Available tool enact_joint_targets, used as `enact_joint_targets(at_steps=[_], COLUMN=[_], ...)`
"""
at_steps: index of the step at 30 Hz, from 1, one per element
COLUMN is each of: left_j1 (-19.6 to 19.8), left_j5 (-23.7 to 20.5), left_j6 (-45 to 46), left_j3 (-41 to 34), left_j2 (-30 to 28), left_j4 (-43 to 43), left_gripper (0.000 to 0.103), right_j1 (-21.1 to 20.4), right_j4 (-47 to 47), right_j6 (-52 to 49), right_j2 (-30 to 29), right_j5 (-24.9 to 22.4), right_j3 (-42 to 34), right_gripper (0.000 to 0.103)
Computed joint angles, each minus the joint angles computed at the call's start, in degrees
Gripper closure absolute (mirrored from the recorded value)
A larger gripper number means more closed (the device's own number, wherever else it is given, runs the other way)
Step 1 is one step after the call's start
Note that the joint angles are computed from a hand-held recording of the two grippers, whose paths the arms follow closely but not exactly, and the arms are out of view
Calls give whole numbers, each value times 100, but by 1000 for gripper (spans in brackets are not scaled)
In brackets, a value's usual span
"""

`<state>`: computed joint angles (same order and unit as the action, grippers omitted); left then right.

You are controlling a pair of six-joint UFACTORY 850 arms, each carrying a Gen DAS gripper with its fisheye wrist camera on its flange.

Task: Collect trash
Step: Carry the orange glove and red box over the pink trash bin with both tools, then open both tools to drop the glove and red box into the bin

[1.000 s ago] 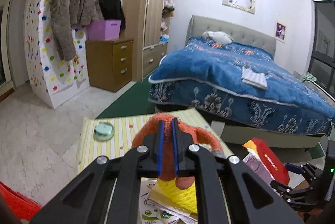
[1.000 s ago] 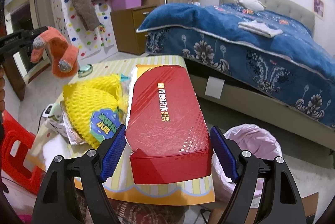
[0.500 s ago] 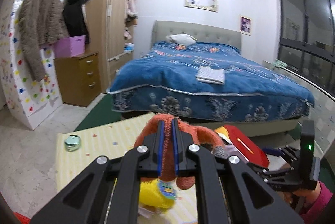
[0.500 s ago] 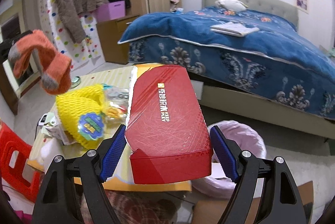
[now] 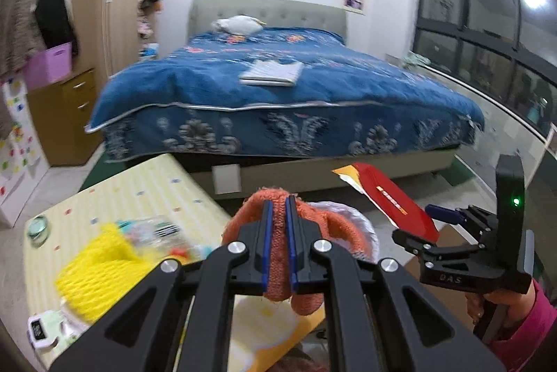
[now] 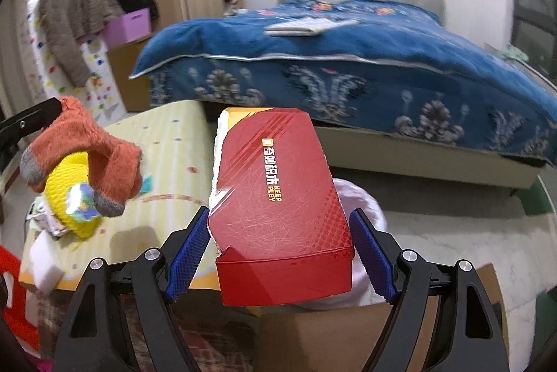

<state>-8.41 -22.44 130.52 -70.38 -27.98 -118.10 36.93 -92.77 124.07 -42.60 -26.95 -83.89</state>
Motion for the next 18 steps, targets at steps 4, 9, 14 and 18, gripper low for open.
enact_joint_targets(at_steps=[4,9,14,18], left_j1=[-256,-510,-687,-771], left_j5=[-17,109,256,243], left_j6=[-638,-1705,-3369,-4427], left_j3=[-478,-1239,-2173,-2755], left_j2=[-424,-1061,-1821,-2248], left_j4=[710,1666,3168,4138], left_gripper=[97,97,97,97], right_j1=[-167,-386,-630,-752], right_j4=[157,531,1315,1814], right_j6=[31,-295,-1094,-1658], right_j2=[-3,-185,-579,-854], right_j5=[-8,69,270,365], right_j3=[138,22,-381,-682], right_gripper=[24,24,24,24])
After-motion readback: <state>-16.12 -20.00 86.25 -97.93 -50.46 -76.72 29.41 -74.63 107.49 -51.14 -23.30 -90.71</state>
